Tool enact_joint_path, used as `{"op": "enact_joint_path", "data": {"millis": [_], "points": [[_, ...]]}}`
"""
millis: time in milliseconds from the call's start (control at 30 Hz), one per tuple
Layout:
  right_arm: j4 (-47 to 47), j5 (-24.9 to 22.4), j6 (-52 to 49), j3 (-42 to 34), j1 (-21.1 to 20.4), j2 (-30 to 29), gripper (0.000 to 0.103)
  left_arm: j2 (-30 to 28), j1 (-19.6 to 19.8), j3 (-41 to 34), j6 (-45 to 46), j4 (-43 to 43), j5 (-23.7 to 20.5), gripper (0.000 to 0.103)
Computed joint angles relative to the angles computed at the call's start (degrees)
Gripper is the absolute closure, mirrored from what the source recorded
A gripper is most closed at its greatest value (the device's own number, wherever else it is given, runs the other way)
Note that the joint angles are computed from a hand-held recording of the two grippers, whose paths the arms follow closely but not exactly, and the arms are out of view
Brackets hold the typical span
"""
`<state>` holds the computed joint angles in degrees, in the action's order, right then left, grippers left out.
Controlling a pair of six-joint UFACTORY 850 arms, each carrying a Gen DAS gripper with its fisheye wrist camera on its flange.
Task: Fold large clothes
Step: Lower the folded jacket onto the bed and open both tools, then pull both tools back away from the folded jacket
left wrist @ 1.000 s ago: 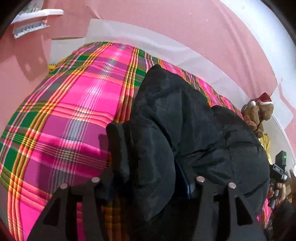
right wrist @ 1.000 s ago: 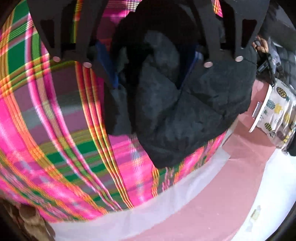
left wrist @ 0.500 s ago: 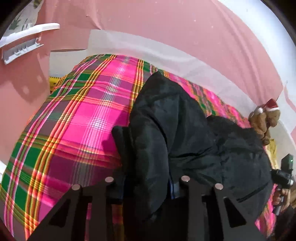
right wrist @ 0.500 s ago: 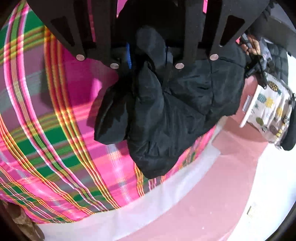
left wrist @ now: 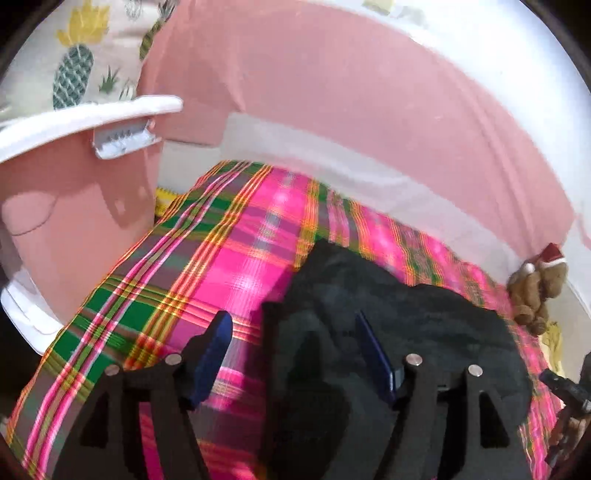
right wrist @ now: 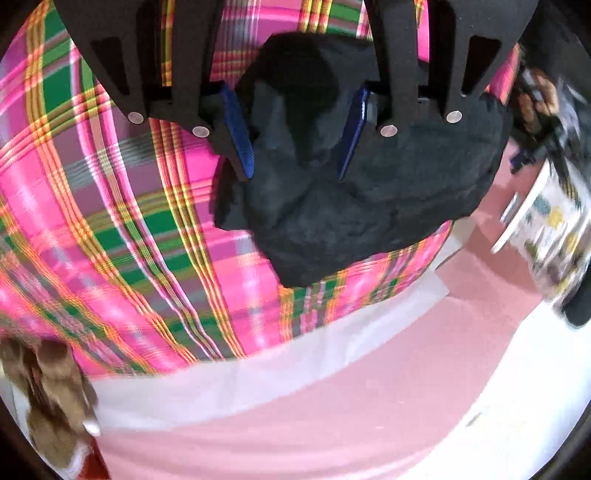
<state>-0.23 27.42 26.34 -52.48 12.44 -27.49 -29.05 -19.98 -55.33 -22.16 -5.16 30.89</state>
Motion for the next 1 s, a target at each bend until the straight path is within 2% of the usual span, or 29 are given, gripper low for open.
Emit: {"op": "enact_joint_path", "data": {"millis": [67,100,167,233,300,367,433,600,667,833,1000], "points": [[4.21,-1.55,-6.26,0.07,2.17,-0.14,0.055,-0.47,-1.52,0.35,1.42,1.54,-0.01,0.032],[5.42,-3.31,-8.26,-0.88,2.72,-0.94,0.055,-1.64,-2.34,-0.63,2.68,1.63,-2.0,0.032],[12.78,-9.12,-16.54,-4.61,3.8,-4.64,0.056,-5.07,-3.46,-4.43,5.81,-0.29,-8.8,0.032],[16.63,-10.56,-19.81,-5.56,3.98,-5.55,0.055,-5.75,-4.19,-4.8,10.4,-6.25,-9.65,0.033],[19.83,-9.67,-21.93,-4.0,4.72,-3.42,0.055,-3.93,-4.54,-3.29,9.96,-7.5,-8.66,0.033],[21.58,-7.55,-23.86,-1.13,5.92,-0.09,0.055,-1.12,-5.88,-0.99,16.45,-13.91,-7.26,0.033],[28.11,-5.66,-29.74,1.09,7.86,2.65,0.055,1.78,-8.34,1.39,24.45,-22.31,-5.42,0.033],[36.51,-2.02,-35.4,6.28,13.95,7.78,0.055,9.04,-15.97,7.89,35.93,-36.99,-1.33,0.032],[40.79,-0.77,-38.41,8.34,16.82,9.49,0.055,11.41,-18.45,10.23,35.66,-37.98,-0.53,0.03],[48.54,2.04,-42.41,11.89,22.37,12.17,0.055,15.26,-26.58,14.07,42.1,-49.6,1.32,0.029],[57.45,4.96,-47.16,14.58,27.66,14.25,0.055,16.64,-32.7,15.63,44.94,-57.93,3.6,0.029]]}}
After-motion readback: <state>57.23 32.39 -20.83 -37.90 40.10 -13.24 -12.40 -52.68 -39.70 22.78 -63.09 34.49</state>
